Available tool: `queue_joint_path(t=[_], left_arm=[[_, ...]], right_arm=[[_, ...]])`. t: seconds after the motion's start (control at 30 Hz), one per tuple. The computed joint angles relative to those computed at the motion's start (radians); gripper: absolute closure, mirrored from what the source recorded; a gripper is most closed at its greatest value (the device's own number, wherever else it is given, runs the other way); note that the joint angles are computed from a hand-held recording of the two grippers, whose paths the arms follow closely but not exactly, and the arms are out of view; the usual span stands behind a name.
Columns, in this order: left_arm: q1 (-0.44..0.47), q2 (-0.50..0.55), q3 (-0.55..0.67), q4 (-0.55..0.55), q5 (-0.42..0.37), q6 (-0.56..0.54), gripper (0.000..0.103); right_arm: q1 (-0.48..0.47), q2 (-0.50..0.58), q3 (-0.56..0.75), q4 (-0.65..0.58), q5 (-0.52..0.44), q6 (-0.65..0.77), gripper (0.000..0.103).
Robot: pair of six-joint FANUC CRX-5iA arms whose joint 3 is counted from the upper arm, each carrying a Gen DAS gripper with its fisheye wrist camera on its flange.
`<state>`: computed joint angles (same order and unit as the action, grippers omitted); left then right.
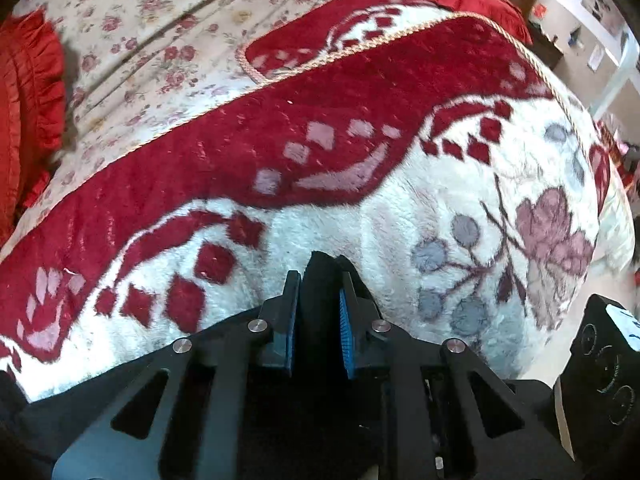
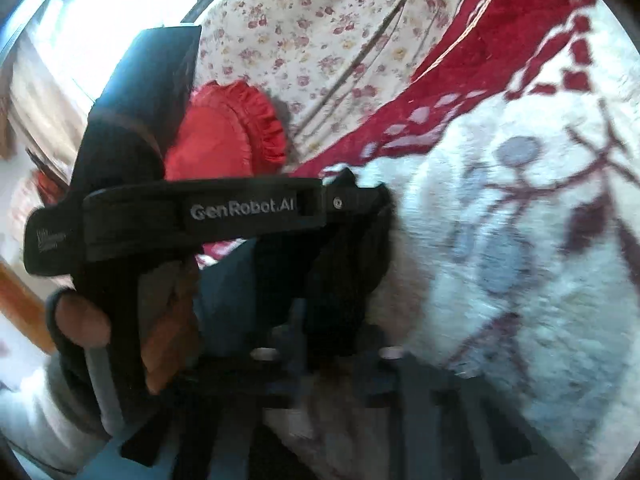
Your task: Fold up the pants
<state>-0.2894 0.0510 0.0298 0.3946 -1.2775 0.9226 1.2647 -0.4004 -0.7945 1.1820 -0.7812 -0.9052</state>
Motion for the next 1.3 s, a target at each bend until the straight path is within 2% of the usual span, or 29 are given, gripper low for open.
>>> queue_joint_path(t=[0.13, 0.27, 0.4, 0.53, 0.6, 0.7, 0.87, 0.97, 1.0, 1.07, 1.27, 1.3], left_arm=[[0.08, -0.01, -0.012, 0.111, -0.051, -0.038, 0.092], [0.181, -0.044, -0.008, 0.198, -0.106, -0.064, 0.092], [0.309, -0.058, 0.006, 0.268, -0.175, -0.068, 0.092], [0.437, -0.064, 0.009, 0.32, -0.207, -0.055, 0.089], [0.496, -0.052, 0.014, 0.34, -0.243, -0.049, 0.066], [0.58, -0.049, -0.013, 0.378, -0.272, -0.036, 0.039], [0.675, -0.064, -0.091, 0.381, -0.305, -0.028, 0.036], [0.737, -0.079, -0.158, 0.406, -0.32, 0.006, 0.035], [0.753, -0.087, -0.18, 0.421, -0.324, 0.007, 0.028], [0.766, -0.093, -0.21, 0.447, -0.336, 0.004, 0.02], [0.78, -0.09, -0.217, 0.504, -0.358, 0.011, 0.019], [0.788, -0.09, -0.216, 0.519, -0.356, 0.012, 0.016]], right_arm=[[0.023, 0.023, 0.077, -0.039, -0.06, 0.121, 0.09], [0.027, 0.053, 0.151, -0.009, -0.086, 0.213, 0.091], [0.002, 0.127, 0.266, 0.004, -0.035, 0.355, 0.091], [-0.029, 0.215, 0.387, -0.038, 0.038, 0.503, 0.091], [-0.041, 0.261, 0.445, -0.082, 0.069, 0.578, 0.091], [-0.064, 0.317, 0.509, -0.165, 0.128, 0.675, 0.091], [-0.074, 0.38, 0.581, -0.281, 0.171, 0.797, 0.091], [-0.071, 0.413, 0.632, -0.373, 0.159, 0.896, 0.091], [-0.069, 0.426, 0.652, -0.404, 0.147, 0.936, 0.091], [-0.072, 0.445, 0.684, -0.451, 0.138, 0.998, 0.091], [-0.054, 0.494, 0.762, -0.54, 0.084, 1.105, 0.091], [-0.054, 0.496, 0.767, -0.546, 0.082, 1.111, 0.091]])
